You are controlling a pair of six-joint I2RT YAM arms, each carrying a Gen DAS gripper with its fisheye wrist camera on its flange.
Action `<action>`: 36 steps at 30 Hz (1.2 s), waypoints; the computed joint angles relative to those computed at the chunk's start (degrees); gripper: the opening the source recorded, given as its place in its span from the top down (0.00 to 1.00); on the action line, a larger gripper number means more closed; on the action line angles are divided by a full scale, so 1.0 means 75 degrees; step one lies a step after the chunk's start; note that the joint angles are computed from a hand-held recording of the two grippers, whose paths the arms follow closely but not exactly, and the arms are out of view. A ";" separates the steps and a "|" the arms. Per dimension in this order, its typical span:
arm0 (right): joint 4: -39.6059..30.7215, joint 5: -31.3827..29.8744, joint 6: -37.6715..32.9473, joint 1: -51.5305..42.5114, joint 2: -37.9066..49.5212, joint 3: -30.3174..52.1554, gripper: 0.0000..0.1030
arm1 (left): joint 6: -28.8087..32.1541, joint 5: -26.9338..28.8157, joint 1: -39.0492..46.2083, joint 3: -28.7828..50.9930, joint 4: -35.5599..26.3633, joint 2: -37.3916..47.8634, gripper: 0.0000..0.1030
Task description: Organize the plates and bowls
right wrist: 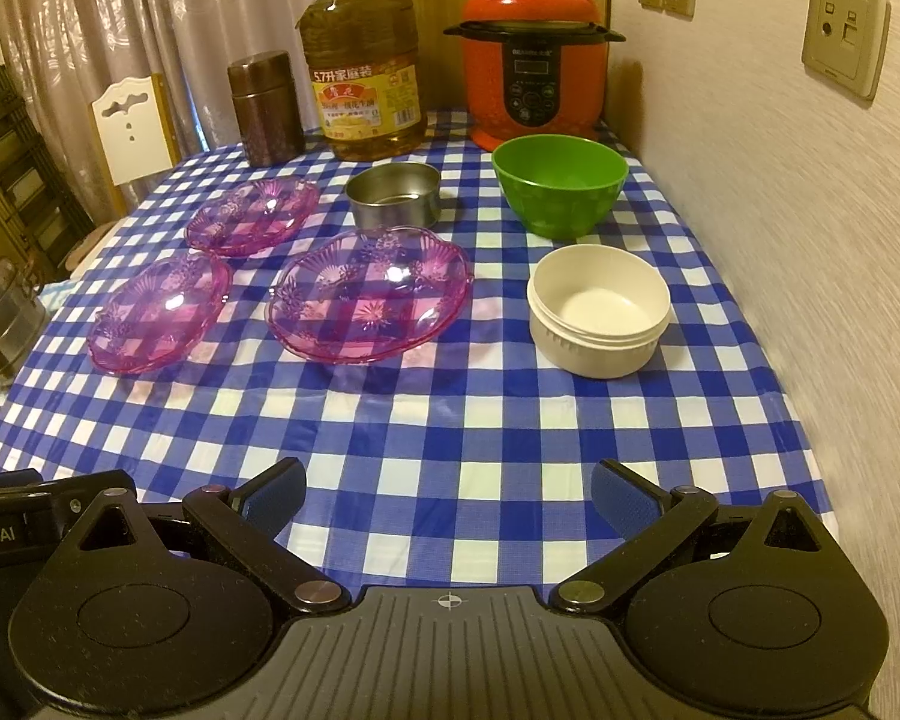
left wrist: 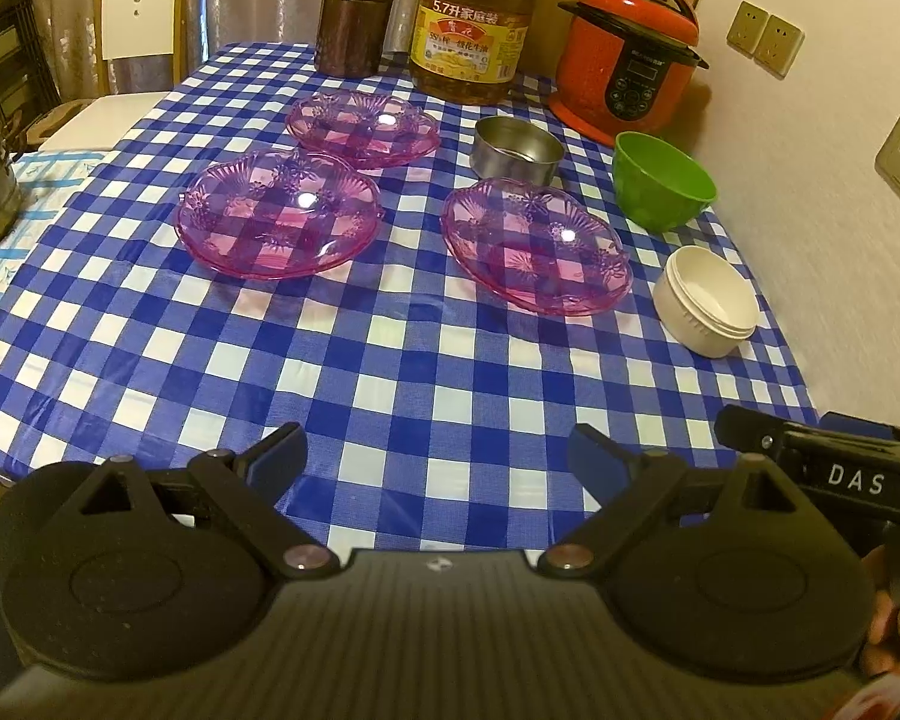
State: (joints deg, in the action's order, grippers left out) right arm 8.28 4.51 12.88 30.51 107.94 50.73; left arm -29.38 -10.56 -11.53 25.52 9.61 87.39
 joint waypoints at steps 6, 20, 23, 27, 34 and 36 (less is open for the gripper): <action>0.0064 0.0011 -0.0010 -0.0004 0.0003 -0.0041 0.02 | -0.0027 -0.0009 -0.0026 -0.0012 0.0030 0.0016 0.10; -0.0007 0.0016 0.0021 0.0009 0.0014 0.0034 0.02 | -0.0034 -0.0002 -0.0031 -0.0002 -0.0017 -0.0028 0.10; 0.0002 0.0016 0.0023 0.0009 0.0012 0.0031 0.02 | -0.0030 0.0030 -0.0002 -0.0015 -0.0033 -0.0061 0.10; -0.0018 0.0007 0.0020 0.0006 0.0005 0.0038 0.02 | -0.0028 0.0037 0.0005 -0.0013 -0.0051 -0.0081 0.10; -0.0019 0.0000 0.0019 -0.0001 0.0011 0.0047 0.02 | 0.0005 0.0077 0.0037 -0.0013 -0.0115 -0.0151 0.10; -0.0023 -0.0006 0.0008 -0.0007 0.0011 0.0047 0.02 | -0.0010 0.0065 0.0033 -0.0003 -0.0125 -0.0147 0.10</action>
